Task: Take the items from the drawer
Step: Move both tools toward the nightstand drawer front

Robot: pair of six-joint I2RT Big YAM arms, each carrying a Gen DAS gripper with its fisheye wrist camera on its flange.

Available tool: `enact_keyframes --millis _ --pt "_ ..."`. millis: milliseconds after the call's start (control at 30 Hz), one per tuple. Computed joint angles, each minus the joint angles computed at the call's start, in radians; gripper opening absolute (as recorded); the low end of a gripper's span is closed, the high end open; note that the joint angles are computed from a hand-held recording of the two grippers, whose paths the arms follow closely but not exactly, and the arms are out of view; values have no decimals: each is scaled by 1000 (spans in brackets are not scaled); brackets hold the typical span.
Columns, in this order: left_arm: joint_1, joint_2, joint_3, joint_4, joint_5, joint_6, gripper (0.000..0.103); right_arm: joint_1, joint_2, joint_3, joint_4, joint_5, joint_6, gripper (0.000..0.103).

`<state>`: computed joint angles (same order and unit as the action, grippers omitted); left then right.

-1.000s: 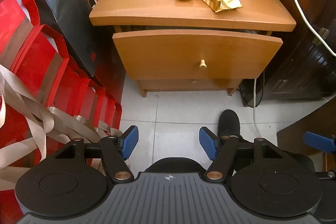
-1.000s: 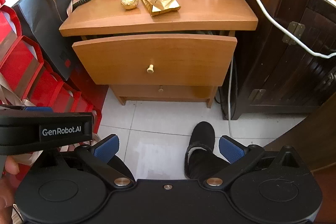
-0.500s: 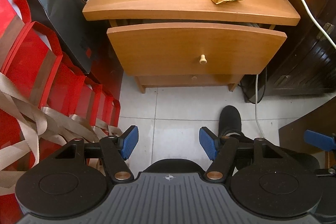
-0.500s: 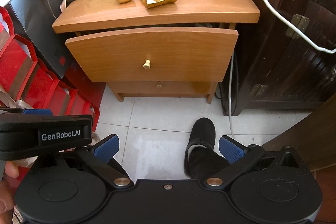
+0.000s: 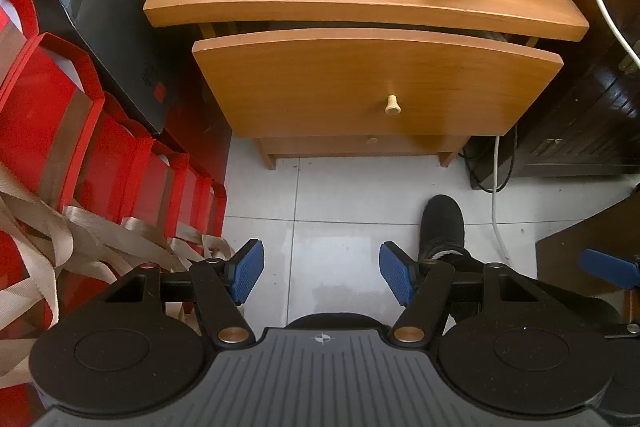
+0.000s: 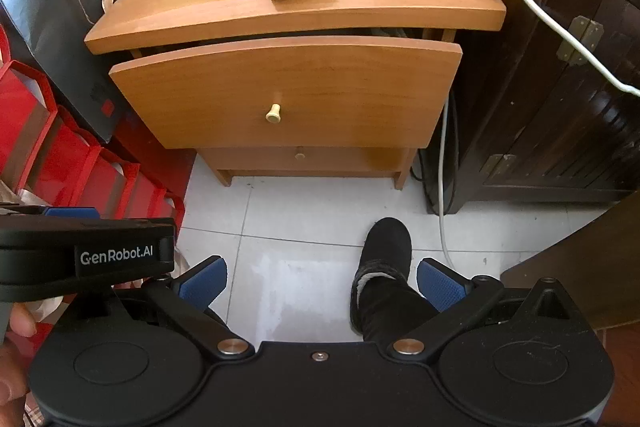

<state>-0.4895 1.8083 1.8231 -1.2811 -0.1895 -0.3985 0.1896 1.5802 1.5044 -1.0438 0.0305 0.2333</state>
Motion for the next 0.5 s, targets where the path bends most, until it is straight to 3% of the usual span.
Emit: enact_keyframes --millis 500 --pt "11 66 53 -18 14 3 68 -17 62 38 -9 -6 -7 102"
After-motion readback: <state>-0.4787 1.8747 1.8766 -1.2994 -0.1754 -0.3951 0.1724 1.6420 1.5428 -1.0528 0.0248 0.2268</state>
